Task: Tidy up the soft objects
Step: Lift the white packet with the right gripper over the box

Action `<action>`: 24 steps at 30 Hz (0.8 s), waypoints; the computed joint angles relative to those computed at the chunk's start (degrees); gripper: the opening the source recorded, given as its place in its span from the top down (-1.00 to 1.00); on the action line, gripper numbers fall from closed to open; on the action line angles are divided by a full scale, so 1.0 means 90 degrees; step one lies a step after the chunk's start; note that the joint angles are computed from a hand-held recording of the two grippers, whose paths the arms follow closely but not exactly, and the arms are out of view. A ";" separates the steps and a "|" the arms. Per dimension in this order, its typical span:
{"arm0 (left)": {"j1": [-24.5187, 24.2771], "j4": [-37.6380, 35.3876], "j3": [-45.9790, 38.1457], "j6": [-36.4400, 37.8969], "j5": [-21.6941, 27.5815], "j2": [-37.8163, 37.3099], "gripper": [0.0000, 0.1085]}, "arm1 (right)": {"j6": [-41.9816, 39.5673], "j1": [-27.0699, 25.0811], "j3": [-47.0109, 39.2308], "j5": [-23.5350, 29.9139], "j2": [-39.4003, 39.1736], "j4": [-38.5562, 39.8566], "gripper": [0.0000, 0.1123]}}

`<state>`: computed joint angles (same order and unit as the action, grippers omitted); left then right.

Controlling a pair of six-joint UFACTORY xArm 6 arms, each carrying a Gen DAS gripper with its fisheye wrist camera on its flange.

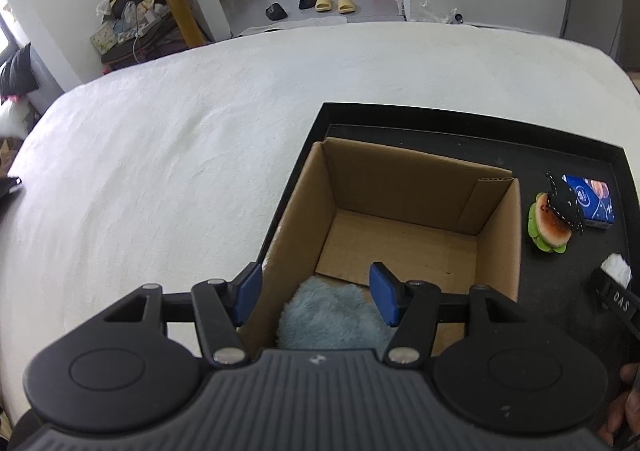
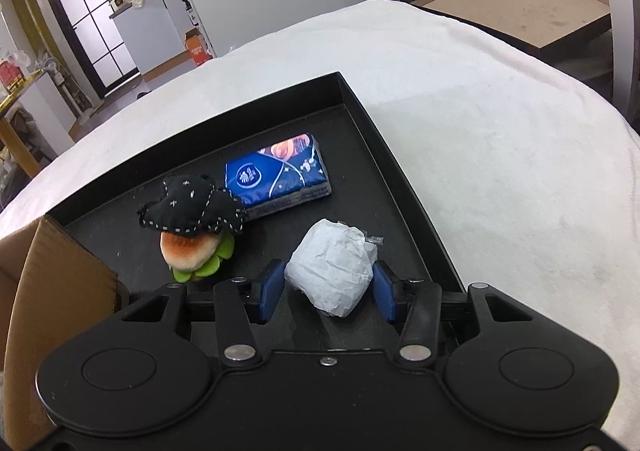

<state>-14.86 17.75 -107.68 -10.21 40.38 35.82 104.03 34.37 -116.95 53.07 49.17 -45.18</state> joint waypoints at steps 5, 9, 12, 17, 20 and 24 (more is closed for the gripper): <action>0.0136 -0.0083 0.0410 0.0056 -0.0353 -0.0245 -0.06 | -0.0146 0.0104 0.0054 0.0115 -0.0145 0.0057 0.17; 0.0240 -0.0425 0.0562 0.0302 -0.0472 -0.0350 -0.06 | -0.0281 0.0208 0.0093 0.0219 -0.0322 0.0056 0.17; 0.0293 -0.0602 0.0689 0.0473 -0.0587 -0.0434 -0.06 | -0.0414 0.0306 -0.0036 0.0392 -0.0378 0.0022 0.17; 0.0384 -0.0934 0.0959 0.0817 -0.0847 -0.0583 -0.06 | -0.0661 0.0522 -0.0690 0.0947 -0.0204 0.0020 0.17; 0.0437 -0.1197 0.1014 0.1109 -0.0867 -0.0620 -0.06 | -0.0853 0.0648 -0.1284 0.1305 0.0032 -0.0022 0.17; 0.0516 -0.1672 0.1083 0.1606 -0.0904 -0.0658 -0.06 | -0.1069 0.0753 -0.2002 0.1583 0.0348 -0.0043 0.17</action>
